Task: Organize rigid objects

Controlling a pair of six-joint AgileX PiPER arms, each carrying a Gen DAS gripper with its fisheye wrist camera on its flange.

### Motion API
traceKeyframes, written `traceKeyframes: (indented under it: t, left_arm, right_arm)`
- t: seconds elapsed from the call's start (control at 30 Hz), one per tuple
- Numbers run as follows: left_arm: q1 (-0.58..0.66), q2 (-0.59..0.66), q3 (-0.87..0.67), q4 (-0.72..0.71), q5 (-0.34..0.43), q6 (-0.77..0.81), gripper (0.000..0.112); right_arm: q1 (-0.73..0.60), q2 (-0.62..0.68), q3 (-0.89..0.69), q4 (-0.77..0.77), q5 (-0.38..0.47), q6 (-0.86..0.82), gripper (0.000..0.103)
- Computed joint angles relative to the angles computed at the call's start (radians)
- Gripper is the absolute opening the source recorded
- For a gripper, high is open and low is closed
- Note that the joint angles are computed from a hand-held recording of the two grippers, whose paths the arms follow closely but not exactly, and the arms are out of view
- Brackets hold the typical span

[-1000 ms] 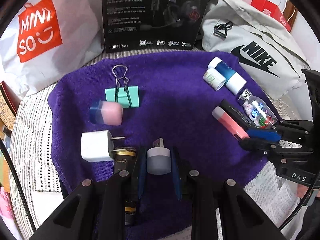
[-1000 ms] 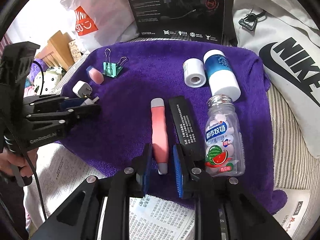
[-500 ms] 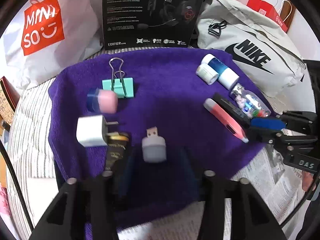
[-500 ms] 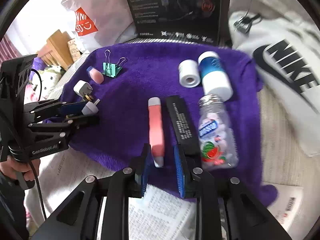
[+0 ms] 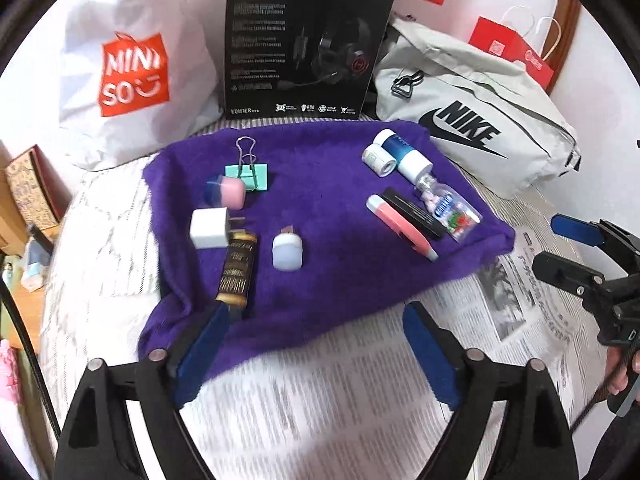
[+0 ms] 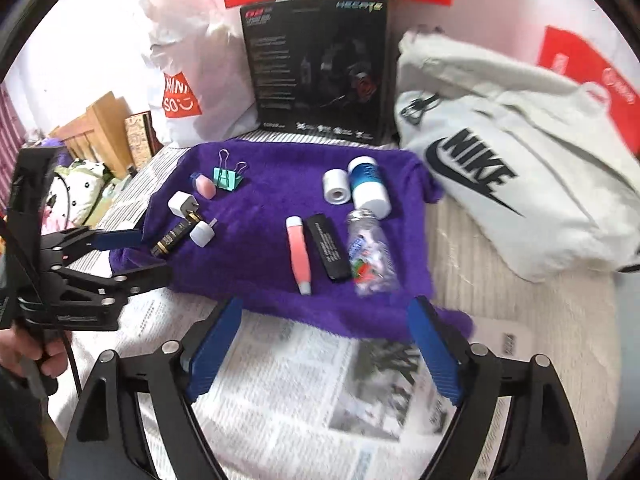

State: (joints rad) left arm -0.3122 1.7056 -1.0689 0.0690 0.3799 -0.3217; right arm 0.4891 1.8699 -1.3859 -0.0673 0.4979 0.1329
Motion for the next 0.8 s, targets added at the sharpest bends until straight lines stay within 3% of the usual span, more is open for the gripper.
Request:
traceKeyframes:
  t: [0.13, 0.23, 0.33, 0.47, 0.63, 0.8]
  left_arm:
    - [-0.041, -0.097, 0.072, 0.117, 0.028, -0.166, 0.103]
    - [-0.069, -0.164, 0.12, 0.118, 0.045, -0.205, 0.103]
    - [-0.124, -0.223, 0.164, 0.239, 0.073, -0.371, 0.103]
    - [-0.196, -0.286, 0.205, 0.356, 0.116, -0.546, 0.103]
    - [-0.311, -0.313, 0.213, 0.535, 0.24, -0.762, 0.103]
    - [-0.359, -0.317, 0.233, 0.568, 0.272, -0.823, 0.103]
  right_arm:
    - [0.01, -0.089, 0.1, -0.06, -0.016, 0.107, 0.094]
    - [0.018, -0.155, 0.18, -0.07, -0.036, 0.145, 0.097]
    - [0.042, -0.211, 0.238, -0.126, -0.02, 0.218, 0.103]
    - [0.085, -0.288, 0.311, -0.22, 0.001, 0.335, 0.103]
    - [0.138, -0.379, 0.394, -0.332, 0.027, 0.494, 0.103]
    - [0.178, -0.433, 0.449, -0.413, 0.054, 0.602, 0.103]
